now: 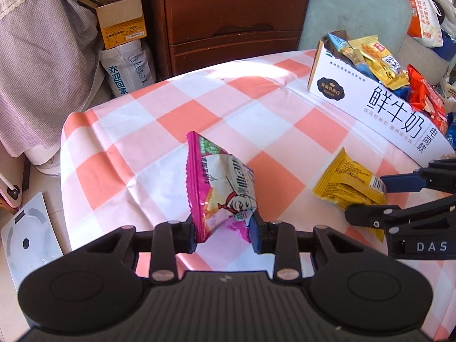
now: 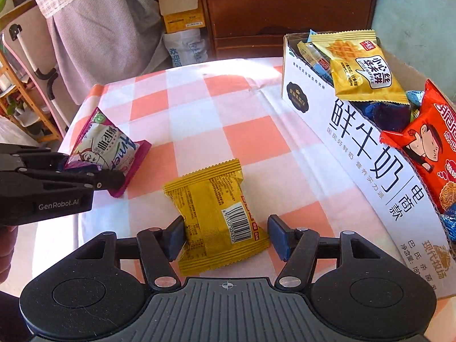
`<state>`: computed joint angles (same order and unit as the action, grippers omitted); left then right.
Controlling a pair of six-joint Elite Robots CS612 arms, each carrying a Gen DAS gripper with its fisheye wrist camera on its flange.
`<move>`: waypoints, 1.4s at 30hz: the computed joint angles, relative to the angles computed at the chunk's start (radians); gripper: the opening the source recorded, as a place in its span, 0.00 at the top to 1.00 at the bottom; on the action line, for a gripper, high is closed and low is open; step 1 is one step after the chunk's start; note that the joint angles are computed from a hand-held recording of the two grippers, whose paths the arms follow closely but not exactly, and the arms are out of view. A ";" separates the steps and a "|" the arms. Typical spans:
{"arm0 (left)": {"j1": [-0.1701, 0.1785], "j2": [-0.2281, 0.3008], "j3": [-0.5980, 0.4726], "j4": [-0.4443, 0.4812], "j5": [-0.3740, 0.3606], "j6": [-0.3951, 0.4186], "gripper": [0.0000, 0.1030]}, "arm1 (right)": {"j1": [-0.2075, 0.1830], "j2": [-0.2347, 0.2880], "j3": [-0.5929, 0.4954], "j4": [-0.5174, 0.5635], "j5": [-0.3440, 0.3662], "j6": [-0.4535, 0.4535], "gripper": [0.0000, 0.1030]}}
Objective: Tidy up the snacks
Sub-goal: 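Grasp yellow packet with right tool while left tool holds pink packet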
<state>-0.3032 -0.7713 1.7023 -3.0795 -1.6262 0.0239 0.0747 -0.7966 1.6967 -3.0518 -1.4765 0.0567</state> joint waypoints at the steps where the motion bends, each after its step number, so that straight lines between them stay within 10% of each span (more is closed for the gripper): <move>1: -0.002 -0.002 0.007 -0.007 0.003 0.001 0.69 | 0.000 -0.002 0.006 -0.005 -0.001 -0.007 0.41; 8: -0.004 -0.006 0.019 -0.024 0.009 -0.022 0.62 | 0.000 0.000 0.005 -0.004 0.020 -0.037 0.33; 12: -0.008 -0.002 0.018 -0.028 0.045 -0.035 0.36 | -0.006 0.003 0.001 -0.002 0.053 -0.052 0.24; 24: -0.034 0.005 0.017 -0.052 0.151 0.018 0.25 | 0.000 0.013 -0.004 -0.025 0.021 -0.109 0.21; 30: -0.043 0.006 0.024 -0.074 0.176 0.063 0.29 | 0.010 0.018 -0.011 -0.021 -0.011 -0.137 0.21; 35: -0.041 0.001 0.020 -0.053 0.136 0.055 0.51 | 0.009 0.016 -0.010 -0.020 -0.012 -0.137 0.23; 42: -0.049 -0.005 0.021 -0.047 0.135 0.053 0.68 | 0.002 0.007 0.000 -0.031 0.014 -0.141 0.54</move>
